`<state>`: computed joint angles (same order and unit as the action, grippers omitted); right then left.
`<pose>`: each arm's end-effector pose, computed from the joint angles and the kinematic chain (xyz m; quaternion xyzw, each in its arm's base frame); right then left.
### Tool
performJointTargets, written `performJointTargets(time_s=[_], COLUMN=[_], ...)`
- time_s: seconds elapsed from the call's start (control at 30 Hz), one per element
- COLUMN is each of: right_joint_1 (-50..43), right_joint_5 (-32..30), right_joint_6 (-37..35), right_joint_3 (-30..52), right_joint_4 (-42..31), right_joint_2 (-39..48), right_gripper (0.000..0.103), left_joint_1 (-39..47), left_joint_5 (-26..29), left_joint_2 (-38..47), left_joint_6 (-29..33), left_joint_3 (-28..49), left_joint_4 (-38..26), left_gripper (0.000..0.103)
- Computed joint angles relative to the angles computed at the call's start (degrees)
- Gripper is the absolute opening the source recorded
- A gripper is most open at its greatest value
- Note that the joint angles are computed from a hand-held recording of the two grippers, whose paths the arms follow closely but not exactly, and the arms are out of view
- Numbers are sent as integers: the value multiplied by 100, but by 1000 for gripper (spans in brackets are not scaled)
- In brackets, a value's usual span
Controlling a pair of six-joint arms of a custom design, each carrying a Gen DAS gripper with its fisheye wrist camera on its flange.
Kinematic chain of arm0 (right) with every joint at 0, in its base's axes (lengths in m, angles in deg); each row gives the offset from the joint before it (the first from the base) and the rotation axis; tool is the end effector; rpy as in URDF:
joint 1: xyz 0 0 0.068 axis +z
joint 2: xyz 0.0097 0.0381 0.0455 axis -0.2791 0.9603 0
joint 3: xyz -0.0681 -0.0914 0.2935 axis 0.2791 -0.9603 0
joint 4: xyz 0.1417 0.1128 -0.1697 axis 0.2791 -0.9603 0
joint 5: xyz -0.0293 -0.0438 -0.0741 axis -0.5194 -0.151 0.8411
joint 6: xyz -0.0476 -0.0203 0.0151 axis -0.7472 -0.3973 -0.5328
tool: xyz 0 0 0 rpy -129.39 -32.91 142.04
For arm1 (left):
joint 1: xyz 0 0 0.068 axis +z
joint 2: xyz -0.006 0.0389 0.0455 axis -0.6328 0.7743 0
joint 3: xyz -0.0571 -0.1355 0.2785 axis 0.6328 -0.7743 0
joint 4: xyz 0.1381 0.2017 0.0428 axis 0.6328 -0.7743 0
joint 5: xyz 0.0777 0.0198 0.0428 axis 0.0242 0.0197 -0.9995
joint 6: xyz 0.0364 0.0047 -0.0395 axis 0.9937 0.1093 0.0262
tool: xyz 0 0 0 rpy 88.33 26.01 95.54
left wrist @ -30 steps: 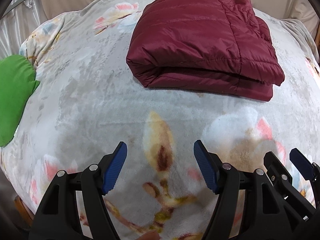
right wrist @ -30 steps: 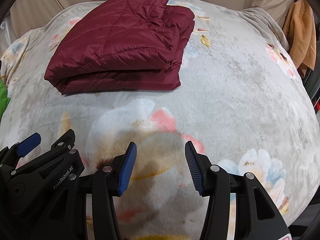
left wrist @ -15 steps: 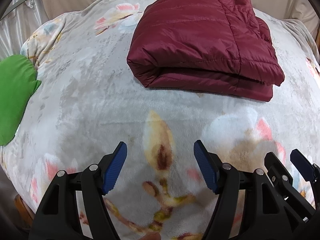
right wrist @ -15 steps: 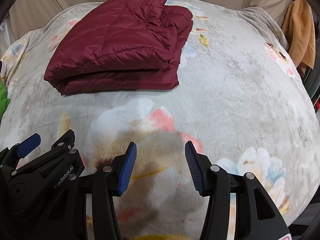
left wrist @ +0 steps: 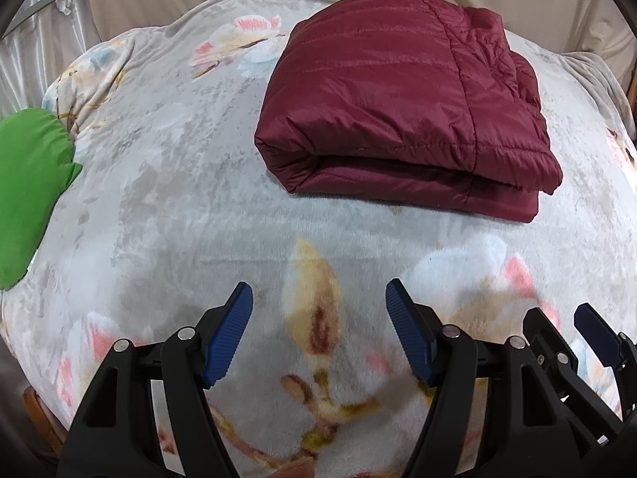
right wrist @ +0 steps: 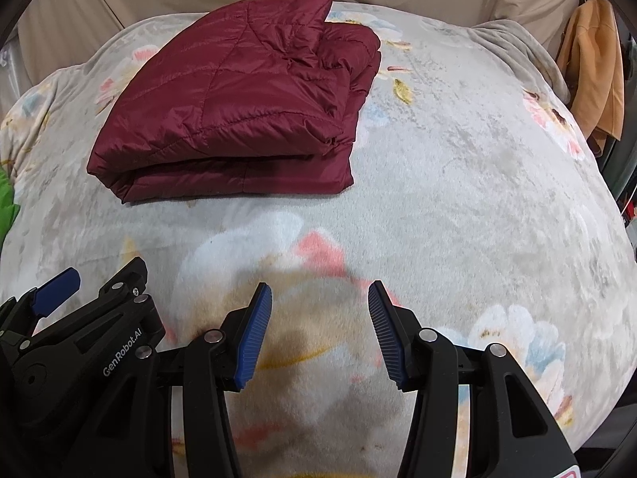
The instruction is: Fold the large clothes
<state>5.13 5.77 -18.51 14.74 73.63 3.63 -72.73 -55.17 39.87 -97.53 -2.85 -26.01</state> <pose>0.1851 0.0619 0.1819 0.0649 0.9606 -0.0291 0.2687 0.2928 -0.1774 0.1844 -0.0473 0.9611 0.0467 0.2681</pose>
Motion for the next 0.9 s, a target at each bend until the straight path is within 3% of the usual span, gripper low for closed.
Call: performJointTargets(time_s=[0.9], right_joint_1=[-3], right_joint_5=[30], right_joint_6=[41], right_joint_3=[83], right_joint_4=[25], right_joint_2=[133], right_gripper=[51], left_joint_1=[98], left_joint_5=[103], left_joint_2=[144], left_joint_6=[47], left_joint_3=[188], left_joint_4=[-59], left_gripper=[67])
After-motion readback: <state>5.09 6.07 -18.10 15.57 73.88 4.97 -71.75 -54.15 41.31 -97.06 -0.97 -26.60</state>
